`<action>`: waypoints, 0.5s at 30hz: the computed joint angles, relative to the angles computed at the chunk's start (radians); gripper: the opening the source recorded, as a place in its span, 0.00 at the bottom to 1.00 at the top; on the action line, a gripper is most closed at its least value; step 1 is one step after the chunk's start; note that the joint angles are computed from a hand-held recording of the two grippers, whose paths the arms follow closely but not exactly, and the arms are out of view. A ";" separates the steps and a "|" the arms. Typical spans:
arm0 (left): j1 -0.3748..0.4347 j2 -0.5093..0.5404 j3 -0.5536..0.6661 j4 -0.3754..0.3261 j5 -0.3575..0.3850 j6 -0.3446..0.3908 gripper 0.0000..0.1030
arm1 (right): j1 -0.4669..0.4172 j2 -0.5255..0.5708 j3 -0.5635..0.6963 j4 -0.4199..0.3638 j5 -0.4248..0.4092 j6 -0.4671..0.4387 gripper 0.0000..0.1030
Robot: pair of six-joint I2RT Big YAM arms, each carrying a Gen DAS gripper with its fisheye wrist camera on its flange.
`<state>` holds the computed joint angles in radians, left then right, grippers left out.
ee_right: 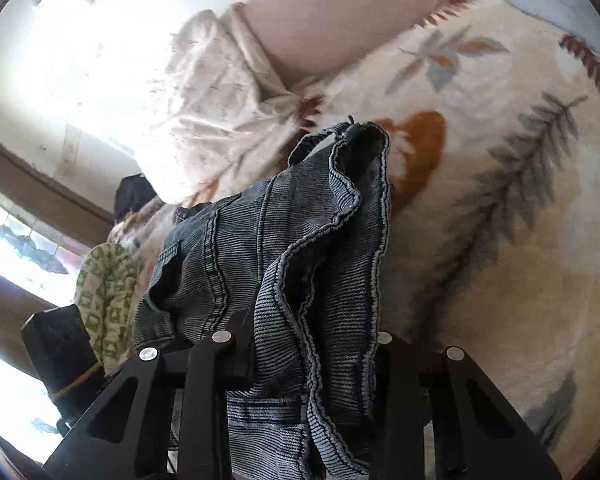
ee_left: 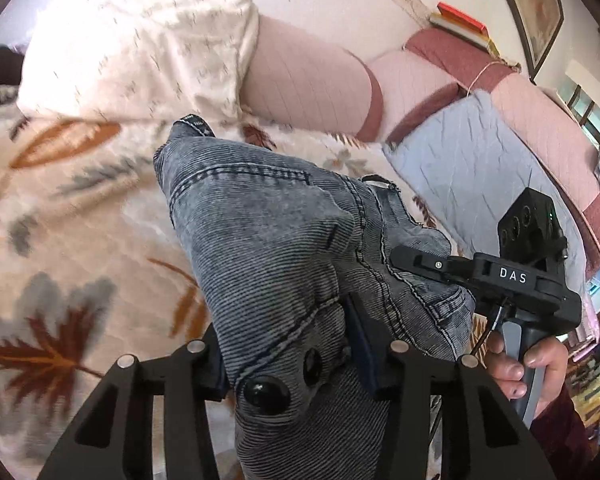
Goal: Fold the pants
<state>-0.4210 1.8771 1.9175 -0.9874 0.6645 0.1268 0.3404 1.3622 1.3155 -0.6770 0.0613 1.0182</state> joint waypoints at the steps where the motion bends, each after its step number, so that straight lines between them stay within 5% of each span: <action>1: 0.004 -0.011 -0.007 0.014 -0.008 0.002 0.48 | 0.008 0.003 0.006 0.014 0.010 -0.007 0.29; 11: 0.044 -0.085 -0.083 0.182 -0.123 0.020 0.48 | 0.076 0.078 0.078 0.171 0.102 -0.122 0.29; 15: 0.036 -0.046 -0.055 0.182 -0.192 0.014 0.48 | 0.080 0.129 0.117 0.162 0.113 -0.164 0.29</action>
<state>-0.3854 1.8309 1.8622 -0.8050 0.4729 0.1407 0.4203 1.4907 1.4321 -0.5146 0.1747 0.8546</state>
